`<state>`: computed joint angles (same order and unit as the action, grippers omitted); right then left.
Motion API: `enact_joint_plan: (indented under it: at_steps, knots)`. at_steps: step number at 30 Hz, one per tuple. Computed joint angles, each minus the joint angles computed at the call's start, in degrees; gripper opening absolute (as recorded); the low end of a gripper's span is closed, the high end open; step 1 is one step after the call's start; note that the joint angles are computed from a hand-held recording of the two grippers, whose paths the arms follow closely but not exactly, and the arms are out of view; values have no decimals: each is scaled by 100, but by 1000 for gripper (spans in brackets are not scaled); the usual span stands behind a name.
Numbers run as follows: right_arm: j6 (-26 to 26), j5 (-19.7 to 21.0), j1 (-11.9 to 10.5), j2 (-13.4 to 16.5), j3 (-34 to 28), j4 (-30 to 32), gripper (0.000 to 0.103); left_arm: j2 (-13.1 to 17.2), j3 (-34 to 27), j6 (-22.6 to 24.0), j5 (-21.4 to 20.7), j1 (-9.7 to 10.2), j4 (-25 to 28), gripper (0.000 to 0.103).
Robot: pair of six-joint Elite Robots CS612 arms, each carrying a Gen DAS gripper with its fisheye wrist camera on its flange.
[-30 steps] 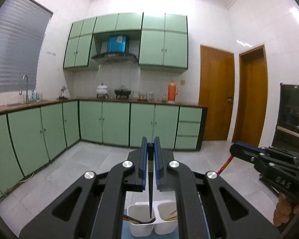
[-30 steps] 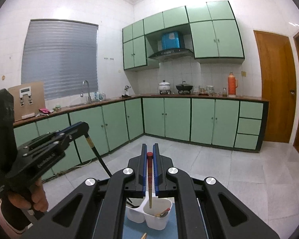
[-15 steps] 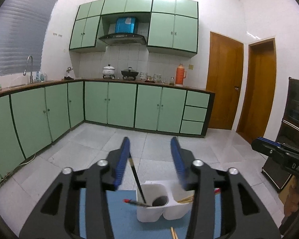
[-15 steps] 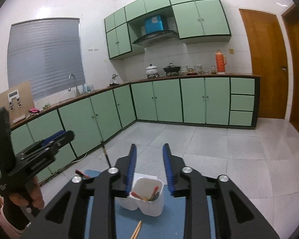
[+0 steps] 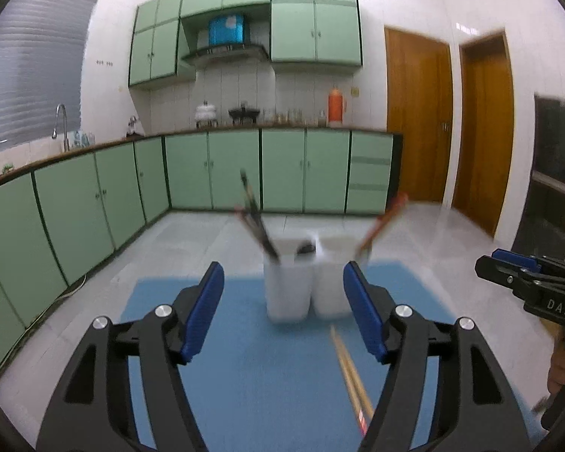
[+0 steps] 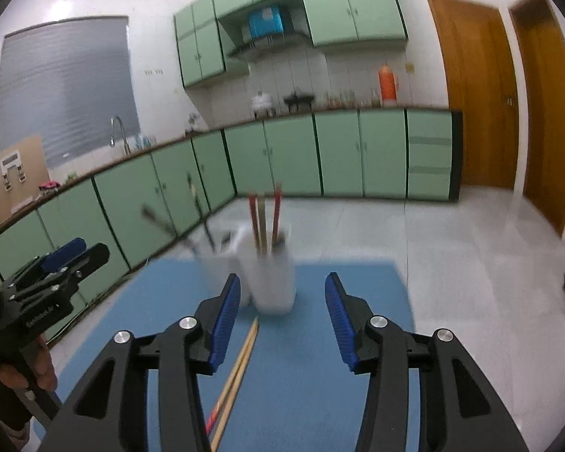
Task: Organize utensils
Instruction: 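Open both tools to release the chopsticks and pull back, then grasp the plain wooden chopstick with the right tool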
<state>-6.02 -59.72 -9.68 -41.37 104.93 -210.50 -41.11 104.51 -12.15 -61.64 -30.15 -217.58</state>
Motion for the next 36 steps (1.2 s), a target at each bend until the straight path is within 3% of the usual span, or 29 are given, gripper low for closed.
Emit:
enact_joint_plan:
  at_steps: [8, 16, 26, 36]
  knots:
    - [-360, -159, 141, 171, 292, 764, 46, 131, 352, -550, -331, -25, 528, 64]
    - [-666, -143, 244, 182, 508, 1083, 44, 182, 582, -797, -589, -10, 911, 64]
    - [-999, -173, 430, 195, 464, 1441, 30, 179, 647, -963, -732, 88, 1059, 64]
    - [-898, -352, 500, 216, 336, 1675, 14, 183, 638, -954, -683, 52, 1040, 64]
